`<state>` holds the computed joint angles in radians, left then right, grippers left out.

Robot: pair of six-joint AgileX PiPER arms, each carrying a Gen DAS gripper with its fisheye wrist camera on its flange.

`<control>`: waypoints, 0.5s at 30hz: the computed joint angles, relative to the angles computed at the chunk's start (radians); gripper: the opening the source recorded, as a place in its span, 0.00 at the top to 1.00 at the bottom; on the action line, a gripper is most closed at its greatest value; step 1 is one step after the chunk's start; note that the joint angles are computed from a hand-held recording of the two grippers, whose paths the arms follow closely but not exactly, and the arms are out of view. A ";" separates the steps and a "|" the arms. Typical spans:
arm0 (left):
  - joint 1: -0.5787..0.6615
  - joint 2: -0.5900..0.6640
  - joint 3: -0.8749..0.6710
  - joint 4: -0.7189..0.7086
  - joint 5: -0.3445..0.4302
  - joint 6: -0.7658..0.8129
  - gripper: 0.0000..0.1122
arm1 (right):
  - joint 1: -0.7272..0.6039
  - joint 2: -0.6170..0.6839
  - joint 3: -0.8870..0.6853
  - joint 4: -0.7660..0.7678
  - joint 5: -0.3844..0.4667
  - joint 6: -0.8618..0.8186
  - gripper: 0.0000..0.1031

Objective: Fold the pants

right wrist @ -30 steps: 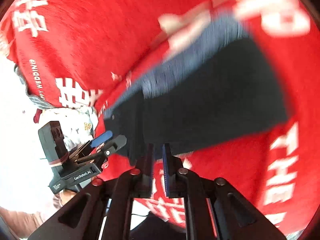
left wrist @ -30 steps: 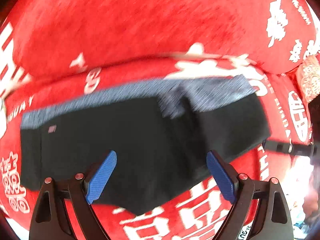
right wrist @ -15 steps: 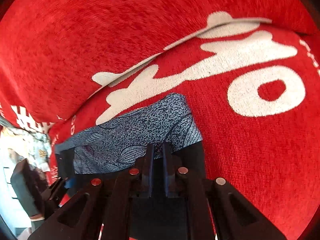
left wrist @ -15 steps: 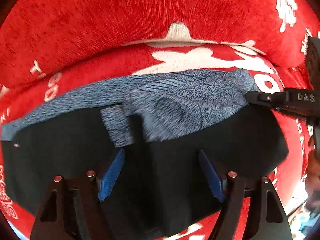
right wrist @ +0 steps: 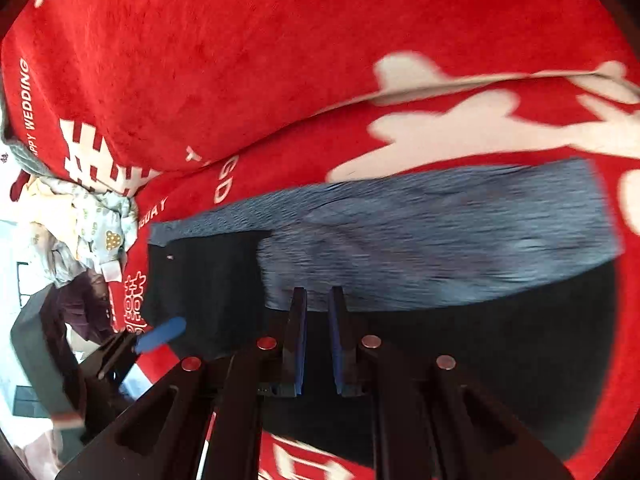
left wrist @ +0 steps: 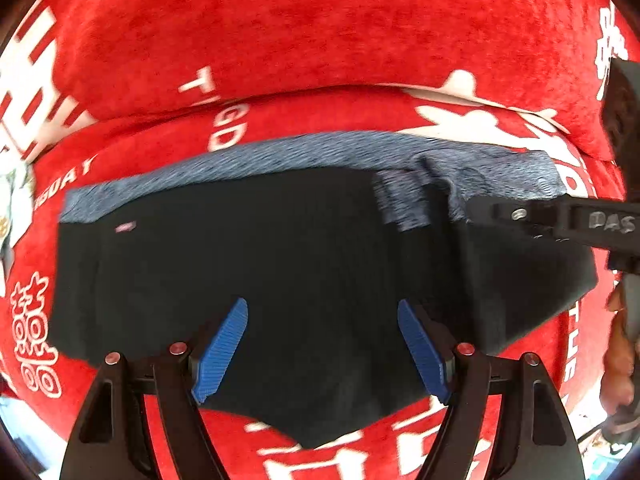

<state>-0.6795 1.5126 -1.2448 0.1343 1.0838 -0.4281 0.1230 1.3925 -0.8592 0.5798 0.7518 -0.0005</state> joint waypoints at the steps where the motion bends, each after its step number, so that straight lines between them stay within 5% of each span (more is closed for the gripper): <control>1: 0.015 -0.009 0.010 0.002 0.018 0.004 0.30 | 0.035 0.032 -0.010 -0.022 -0.002 0.043 0.80; 4: 0.080 -0.060 0.072 -0.036 0.006 0.044 0.30 | 0.156 0.017 0.011 -0.133 -0.049 0.221 0.75; 7: 0.142 -0.114 0.125 -0.084 -0.010 0.098 0.15 | 0.182 -0.034 0.046 -0.060 -0.018 0.201 0.74; 10: 0.182 -0.165 0.164 -0.104 -0.001 0.122 0.14 | 0.256 -0.100 0.050 -0.178 -0.010 0.352 0.70; 12: 0.209 -0.187 0.182 -0.112 0.012 0.138 0.14 | 0.309 -0.132 0.035 -0.292 0.019 0.485 0.39; 15: 0.235 -0.207 0.204 -0.122 0.028 0.150 0.14 | 0.437 -0.150 -0.026 -0.558 0.118 0.732 0.32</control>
